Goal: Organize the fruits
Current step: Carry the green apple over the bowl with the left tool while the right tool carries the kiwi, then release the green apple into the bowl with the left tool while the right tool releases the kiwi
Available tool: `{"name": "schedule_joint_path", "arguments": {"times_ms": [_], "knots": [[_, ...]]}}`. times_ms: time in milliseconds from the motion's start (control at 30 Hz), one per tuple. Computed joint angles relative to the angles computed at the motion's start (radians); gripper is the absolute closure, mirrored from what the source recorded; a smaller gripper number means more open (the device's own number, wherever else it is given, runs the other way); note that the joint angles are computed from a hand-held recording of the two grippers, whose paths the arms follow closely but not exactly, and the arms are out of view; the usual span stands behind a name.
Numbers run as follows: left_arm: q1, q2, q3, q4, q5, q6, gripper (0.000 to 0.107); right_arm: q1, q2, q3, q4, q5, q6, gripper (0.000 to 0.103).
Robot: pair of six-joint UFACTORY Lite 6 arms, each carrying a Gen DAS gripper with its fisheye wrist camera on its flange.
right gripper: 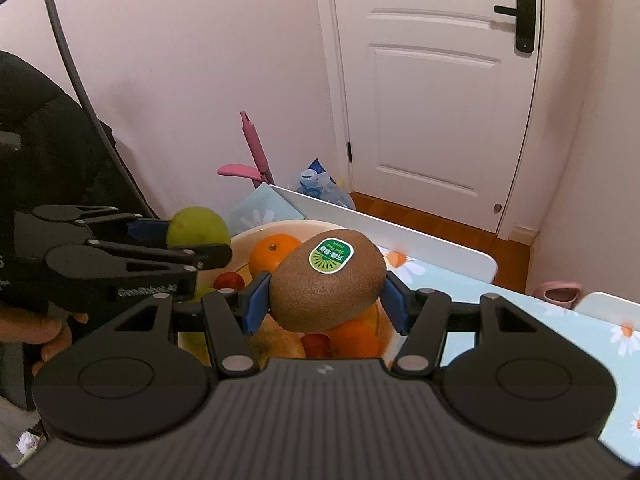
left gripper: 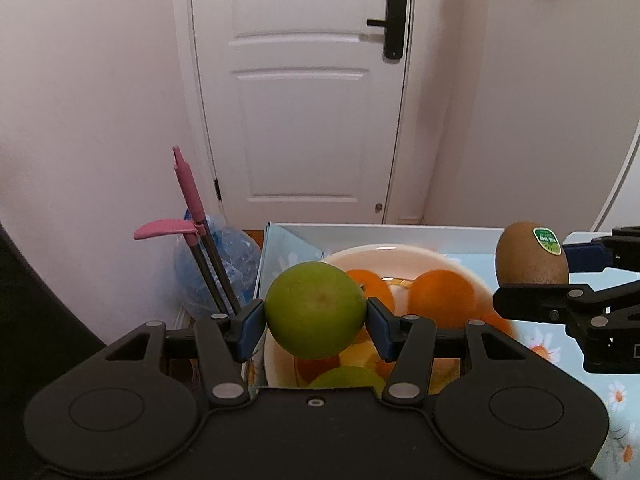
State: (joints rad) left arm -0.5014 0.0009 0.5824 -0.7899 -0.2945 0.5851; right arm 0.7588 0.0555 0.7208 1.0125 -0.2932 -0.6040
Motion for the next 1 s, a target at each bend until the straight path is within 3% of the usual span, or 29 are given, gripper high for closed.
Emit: {"name": "schedule_joint_path", "arguments": {"times_ms": [333,400,467,667,1000], "knots": [[0.081,0.122,0.043,0.403,0.017,-0.301,0.047,-0.008,0.123,0.095,0.033,-0.006,-0.013,0.029],[0.087,0.099,0.021,0.441,-0.003,-0.329,0.025,-0.012,0.126,0.098,0.044,-0.005,-0.027,0.029],[0.084,0.054,-0.012,0.442,-0.017,-0.336,0.02,-0.018,0.128,0.105,0.063,-0.002,-0.051,0.029],[0.061,-0.057,-0.087,0.281,-0.001,-0.178,0.019,-0.034,0.142,0.13,0.071,0.019,-0.092,0.03],[-0.014,-0.289,-0.235,-0.153,0.002,0.189,0.018,-0.019,0.239,0.243,0.086,0.065,-0.156,0.03]]}}
